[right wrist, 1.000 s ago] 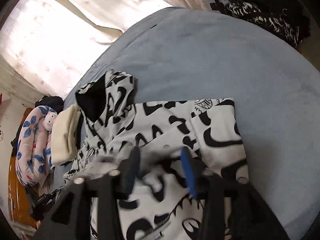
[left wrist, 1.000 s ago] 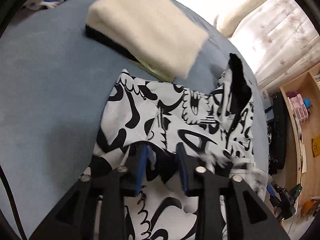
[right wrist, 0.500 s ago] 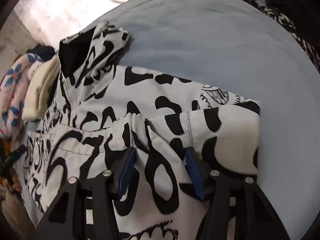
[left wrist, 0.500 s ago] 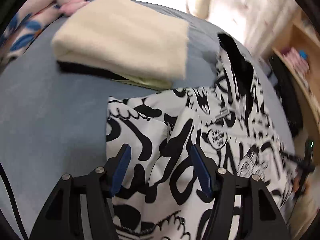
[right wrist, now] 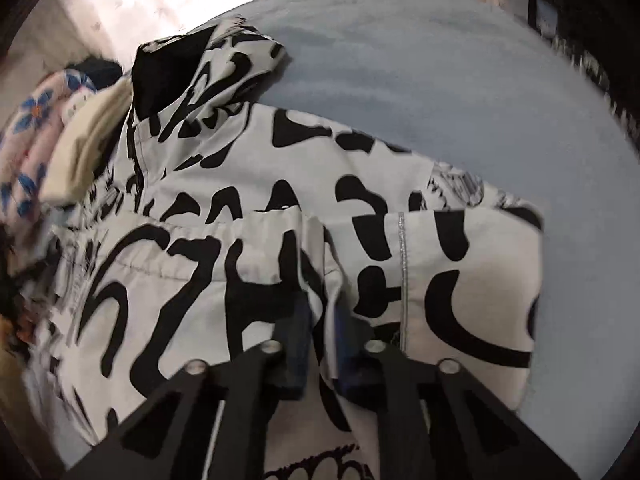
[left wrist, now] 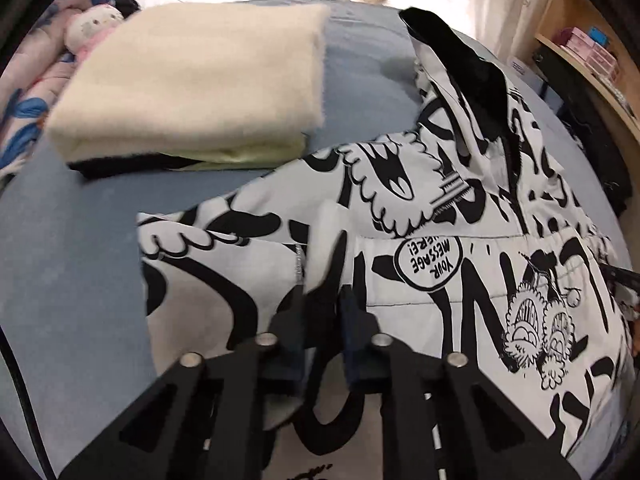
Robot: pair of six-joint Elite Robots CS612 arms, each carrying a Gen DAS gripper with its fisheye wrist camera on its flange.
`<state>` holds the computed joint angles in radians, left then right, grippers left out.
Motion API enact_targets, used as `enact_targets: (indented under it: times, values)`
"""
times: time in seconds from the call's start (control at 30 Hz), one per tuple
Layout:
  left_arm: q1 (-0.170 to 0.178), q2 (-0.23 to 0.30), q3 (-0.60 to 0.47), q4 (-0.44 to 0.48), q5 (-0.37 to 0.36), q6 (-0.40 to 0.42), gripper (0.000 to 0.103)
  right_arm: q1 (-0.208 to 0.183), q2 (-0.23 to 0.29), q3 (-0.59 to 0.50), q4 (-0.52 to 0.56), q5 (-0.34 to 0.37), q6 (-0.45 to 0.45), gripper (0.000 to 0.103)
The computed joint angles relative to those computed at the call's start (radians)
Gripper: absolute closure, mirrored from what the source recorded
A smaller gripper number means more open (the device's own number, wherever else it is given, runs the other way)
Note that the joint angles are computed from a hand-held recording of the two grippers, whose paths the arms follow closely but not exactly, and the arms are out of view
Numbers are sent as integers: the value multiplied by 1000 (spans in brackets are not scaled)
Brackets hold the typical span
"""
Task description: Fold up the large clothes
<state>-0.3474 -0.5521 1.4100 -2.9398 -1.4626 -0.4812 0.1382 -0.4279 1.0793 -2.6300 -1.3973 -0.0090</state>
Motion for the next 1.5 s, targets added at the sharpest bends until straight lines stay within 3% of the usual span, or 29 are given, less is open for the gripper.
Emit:
enact_targets:
  times: [0.07,0.17,0.3,0.47,0.57,0.63,0.77,0.87,0.97,1.03,1.07,1.2,1.3,1.4,1.43,1.5]
  values:
    - [-11,-16,24,-27,58,-14,98,13,-21,47,-108,-69,20,99]
    - [-21,-46,68,-131,117,-43,98,22,-48,107,-303,-111,77,99]
    - [-42,-50,67,-214,234,-12,98,35,-41,89,-407,-174,117,99]
    - [-31,6,-13,-122,265,-50,98,50,46,-62,-290,-224,143,99]
    - [-29,57,-62,-25,281,-104,98,75,122,-179,-193,-309,85,99]
    - [-27,81,-67,-34,279,-132,96,85,165,-239,-130,-355,49,98]
    - [-22,81,-55,-70,257,-143,92,95,168,-235,-141,-402,41,96]
    - [-7,57,-36,-58,204,-169,82,101,145,-217,-103,-442,49,88]
    - [-14,14,10,-71,229,-182,82,124,102,-148,-175,-509,38,88]
    - [-37,-27,61,-125,254,-169,76,138,50,-51,-286,-455,26,88]
    - [-48,-39,85,-165,259,-158,75,146,19,5,-335,-385,16,88]
    - [-111,-85,179,-251,311,-170,60,185,-29,100,-367,-223,-51,88]
    - [-155,-92,224,-257,370,-197,60,212,-24,115,-313,-156,-106,88]
    - [-173,-91,237,-126,448,-247,60,228,-15,144,-367,-213,-179,88]
    - [-167,-90,238,-71,464,-278,60,227,-19,158,-391,-222,-195,88]
    - [-142,-89,246,5,450,-343,62,219,-24,180,-438,-306,-220,88]
